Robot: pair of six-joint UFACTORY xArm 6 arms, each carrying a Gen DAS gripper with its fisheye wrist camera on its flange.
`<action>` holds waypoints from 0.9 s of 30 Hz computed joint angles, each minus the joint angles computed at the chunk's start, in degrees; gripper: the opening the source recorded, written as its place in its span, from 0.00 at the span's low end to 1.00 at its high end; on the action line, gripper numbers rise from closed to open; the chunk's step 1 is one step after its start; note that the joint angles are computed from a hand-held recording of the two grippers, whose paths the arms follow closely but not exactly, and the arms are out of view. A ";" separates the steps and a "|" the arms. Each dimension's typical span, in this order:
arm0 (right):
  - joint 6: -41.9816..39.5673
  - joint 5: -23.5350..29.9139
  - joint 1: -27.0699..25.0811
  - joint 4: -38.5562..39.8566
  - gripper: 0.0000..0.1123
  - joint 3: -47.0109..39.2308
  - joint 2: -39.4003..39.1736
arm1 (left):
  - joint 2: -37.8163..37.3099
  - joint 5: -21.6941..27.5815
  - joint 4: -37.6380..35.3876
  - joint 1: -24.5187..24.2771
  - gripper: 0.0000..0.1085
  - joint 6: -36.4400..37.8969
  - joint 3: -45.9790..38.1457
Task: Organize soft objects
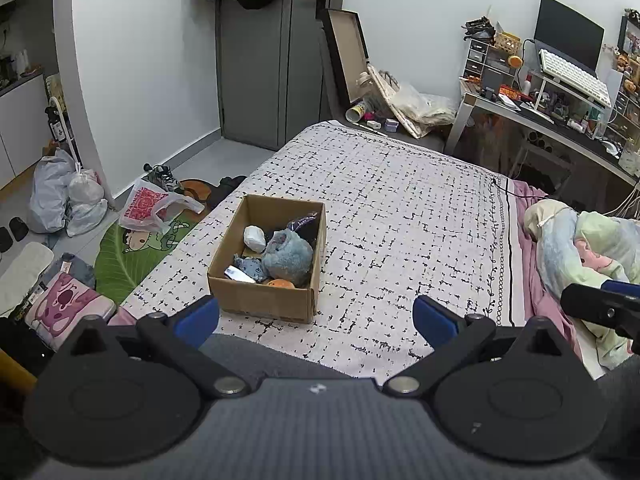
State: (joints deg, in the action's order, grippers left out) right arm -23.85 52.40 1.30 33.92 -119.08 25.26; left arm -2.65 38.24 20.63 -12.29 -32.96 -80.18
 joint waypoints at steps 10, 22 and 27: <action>0.34 -0.42 0.16 -0.77 0.92 0.18 0.02 | -0.92 -0.47 -0.26 0.01 0.94 0.50 0.89; 1.24 -0.33 0.22 -1.83 0.92 -0.39 0.56 | -0.86 -0.86 -0.81 0.03 0.94 1.39 0.82; 1.75 -0.40 0.06 -2.34 0.92 -0.15 0.63 | -0.64 -0.87 -0.88 -0.18 0.94 1.41 0.56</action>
State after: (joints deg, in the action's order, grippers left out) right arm -22.10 52.00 1.37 31.58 -119.23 25.89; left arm -3.29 37.37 19.75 -12.47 -31.55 -79.61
